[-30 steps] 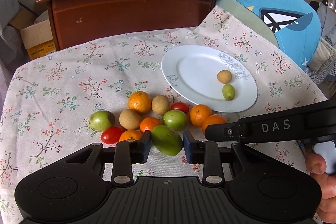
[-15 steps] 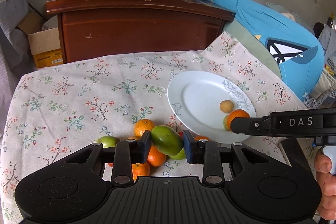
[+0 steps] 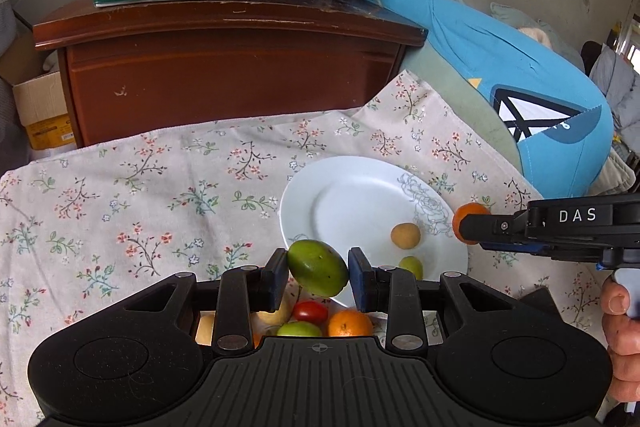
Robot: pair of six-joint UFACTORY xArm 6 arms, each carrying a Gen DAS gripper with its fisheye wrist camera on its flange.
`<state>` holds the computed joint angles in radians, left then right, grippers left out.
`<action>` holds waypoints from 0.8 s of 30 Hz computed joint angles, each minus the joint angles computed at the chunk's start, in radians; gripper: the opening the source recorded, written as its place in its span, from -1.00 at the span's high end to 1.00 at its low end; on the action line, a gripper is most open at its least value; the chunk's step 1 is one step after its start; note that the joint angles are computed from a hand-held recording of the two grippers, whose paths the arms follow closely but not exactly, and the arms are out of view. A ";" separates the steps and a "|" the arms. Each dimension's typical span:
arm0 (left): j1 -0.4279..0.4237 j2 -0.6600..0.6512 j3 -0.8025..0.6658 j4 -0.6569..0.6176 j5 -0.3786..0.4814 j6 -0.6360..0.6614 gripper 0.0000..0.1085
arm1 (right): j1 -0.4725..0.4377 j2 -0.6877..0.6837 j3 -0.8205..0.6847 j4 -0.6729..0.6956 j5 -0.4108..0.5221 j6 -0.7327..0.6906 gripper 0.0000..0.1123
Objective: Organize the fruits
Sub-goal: 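Release the lime onto the plate with the left tool while the right tool releases the orange there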
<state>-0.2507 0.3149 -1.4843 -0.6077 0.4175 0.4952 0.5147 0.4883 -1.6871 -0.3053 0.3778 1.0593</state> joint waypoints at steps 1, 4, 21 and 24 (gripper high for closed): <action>-0.001 0.016 -0.019 0.001 0.010 -0.004 0.45 | -0.003 0.008 -0.007 0.024 0.011 -0.002 0.48; -0.007 0.053 -0.059 0.000 0.023 -0.002 0.45 | -0.008 0.025 -0.019 0.071 0.038 0.000 0.48; -0.034 0.191 -0.197 0.040 0.075 -0.030 0.45 | -0.009 0.093 -0.091 0.087 0.111 0.033 0.47; -0.038 0.186 -0.192 0.021 0.071 -0.009 0.41 | -0.010 0.100 -0.099 0.079 0.113 0.047 0.46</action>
